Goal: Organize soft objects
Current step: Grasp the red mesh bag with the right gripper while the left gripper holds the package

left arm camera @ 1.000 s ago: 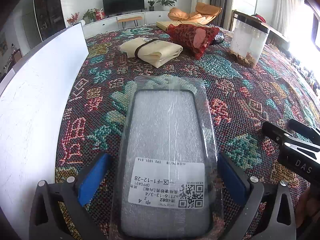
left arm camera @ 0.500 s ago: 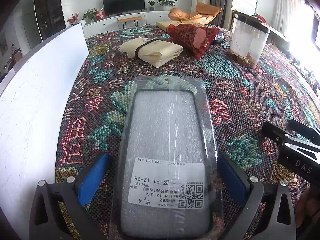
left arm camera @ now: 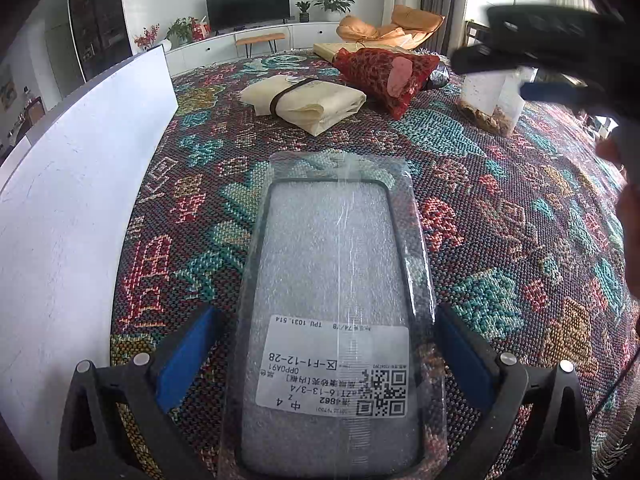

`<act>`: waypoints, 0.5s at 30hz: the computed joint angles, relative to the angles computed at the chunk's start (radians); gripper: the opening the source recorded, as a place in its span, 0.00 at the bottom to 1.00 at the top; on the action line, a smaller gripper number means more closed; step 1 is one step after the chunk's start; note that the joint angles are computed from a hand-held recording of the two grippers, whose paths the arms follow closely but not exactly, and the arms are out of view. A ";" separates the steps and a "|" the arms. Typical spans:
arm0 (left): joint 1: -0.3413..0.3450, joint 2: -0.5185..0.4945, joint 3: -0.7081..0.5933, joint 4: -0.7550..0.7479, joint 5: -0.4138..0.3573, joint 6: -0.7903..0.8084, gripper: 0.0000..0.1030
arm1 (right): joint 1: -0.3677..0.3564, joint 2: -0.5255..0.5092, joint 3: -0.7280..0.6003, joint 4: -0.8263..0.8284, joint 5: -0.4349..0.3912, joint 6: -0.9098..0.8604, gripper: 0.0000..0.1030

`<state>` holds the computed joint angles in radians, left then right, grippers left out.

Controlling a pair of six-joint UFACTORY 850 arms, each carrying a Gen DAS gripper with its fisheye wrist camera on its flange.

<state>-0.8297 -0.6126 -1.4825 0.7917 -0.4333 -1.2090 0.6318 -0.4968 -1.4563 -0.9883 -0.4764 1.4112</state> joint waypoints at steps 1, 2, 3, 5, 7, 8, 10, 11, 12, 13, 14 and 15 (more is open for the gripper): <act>0.000 0.000 0.000 0.000 0.000 0.000 1.00 | -0.003 -0.050 -0.078 0.051 -0.031 -0.104 0.83; 0.000 0.000 -0.001 0.000 0.000 0.000 1.00 | -0.008 -0.100 -0.155 0.101 -0.060 -0.198 0.82; 0.000 0.000 -0.001 0.000 0.000 0.000 1.00 | -0.013 -0.150 -0.232 0.160 -0.091 -0.286 0.81; 0.000 -0.001 -0.001 0.000 -0.001 0.000 1.00 | -0.024 -0.247 -0.380 0.272 -0.165 -0.429 0.80; 0.000 -0.001 -0.001 0.000 0.000 0.000 1.00 | -0.032 -0.344 -0.525 0.350 -0.262 -0.529 0.80; 0.000 -0.001 -0.002 -0.001 0.000 0.000 1.00 | -0.038 -0.377 -0.574 0.385 -0.287 -0.566 0.78; 0.000 -0.001 -0.002 -0.001 -0.001 0.001 1.00 | -0.052 -0.405 -0.612 0.472 -0.309 -0.628 0.45; 0.000 0.000 0.000 0.001 0.001 -0.001 1.00 | -0.058 -0.393 -0.590 0.510 -0.296 -0.641 0.20; 0.000 0.001 0.001 0.001 0.001 -0.001 1.00 | -0.058 -0.363 -0.538 0.506 -0.260 -0.615 0.20; 0.000 0.000 0.001 0.001 0.001 -0.002 1.00 | -0.055 -0.329 -0.482 0.478 -0.227 -0.572 0.20; 0.000 0.000 0.001 0.001 0.001 -0.002 1.00 | -0.051 -0.293 -0.424 0.462 -0.192 -0.531 0.19; 0.000 0.000 0.000 0.002 0.000 -0.002 1.00 | -0.047 -0.254 -0.366 0.455 -0.153 -0.493 0.19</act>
